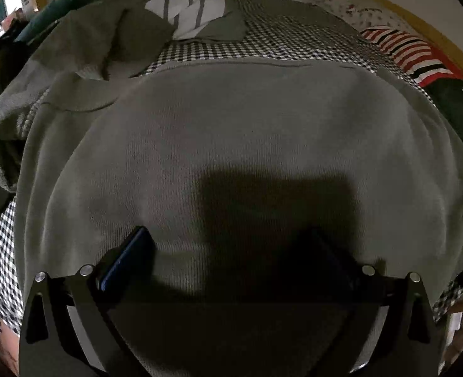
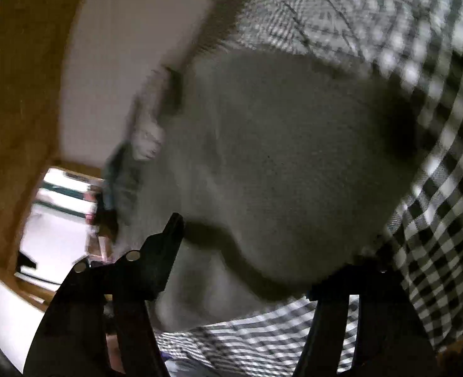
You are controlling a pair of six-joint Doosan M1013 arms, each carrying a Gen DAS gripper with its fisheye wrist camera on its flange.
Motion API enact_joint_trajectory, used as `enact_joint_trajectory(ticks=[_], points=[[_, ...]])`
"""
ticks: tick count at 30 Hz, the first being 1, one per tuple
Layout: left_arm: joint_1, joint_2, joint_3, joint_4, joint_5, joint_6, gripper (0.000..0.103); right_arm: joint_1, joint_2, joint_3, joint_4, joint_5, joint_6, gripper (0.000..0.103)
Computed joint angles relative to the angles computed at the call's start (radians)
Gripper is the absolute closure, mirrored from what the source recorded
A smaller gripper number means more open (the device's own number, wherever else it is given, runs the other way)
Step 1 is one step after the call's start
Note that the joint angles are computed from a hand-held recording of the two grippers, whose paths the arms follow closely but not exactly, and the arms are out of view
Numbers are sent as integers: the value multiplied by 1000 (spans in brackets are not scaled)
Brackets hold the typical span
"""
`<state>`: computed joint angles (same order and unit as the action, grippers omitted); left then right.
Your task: Fold large clothes
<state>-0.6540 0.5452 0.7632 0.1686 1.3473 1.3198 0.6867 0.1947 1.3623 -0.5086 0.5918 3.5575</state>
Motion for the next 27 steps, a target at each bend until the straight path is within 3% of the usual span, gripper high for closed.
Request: enact_joint_trajectory(ticks=[2, 3, 4, 6, 8, 11, 17, 19, 21, 24, 27], points=[[-4, -6, 13, 11, -14, -2, 5, 4, 5, -9, -62, -3, 49, 38], [-5, -8, 17, 14, -20, 2, 5, 6, 7, -18, -106, -7, 65, 63], [-5, -13, 26, 14, -30, 7, 5, 5, 7, -24, -136, -14, 81, 73], [-2, -28, 47, 5, -62, 19, 5, 3, -2, -20, -228, -53, 142, 81], [0, -37, 60, -7, -80, 27, 5, -3, -2, -26, -287, -83, 186, 82], [0, -33, 49, -15, -68, 18, 5, -2, -23, 15, -435, -131, 385, 83], [-14, -48, 63, 32, -91, 16, 4, 23, -90, 109, -680, -94, 666, 83], [-6, -50, 80, -22, -111, 21, 5, 10, -99, 119, -580, -78, 575, 83], [-17, -34, 77, 16, -94, 3, 4, 4, -93, 119, -481, -74, 495, 83], [-27, -27, 73, 49, -91, -19, 4, 11, -90, 115, -499, -57, 506, 83], [-14, -39, 79, 3, -103, 1, 4, 9, -71, 50, -430, -42, 339, 83]])
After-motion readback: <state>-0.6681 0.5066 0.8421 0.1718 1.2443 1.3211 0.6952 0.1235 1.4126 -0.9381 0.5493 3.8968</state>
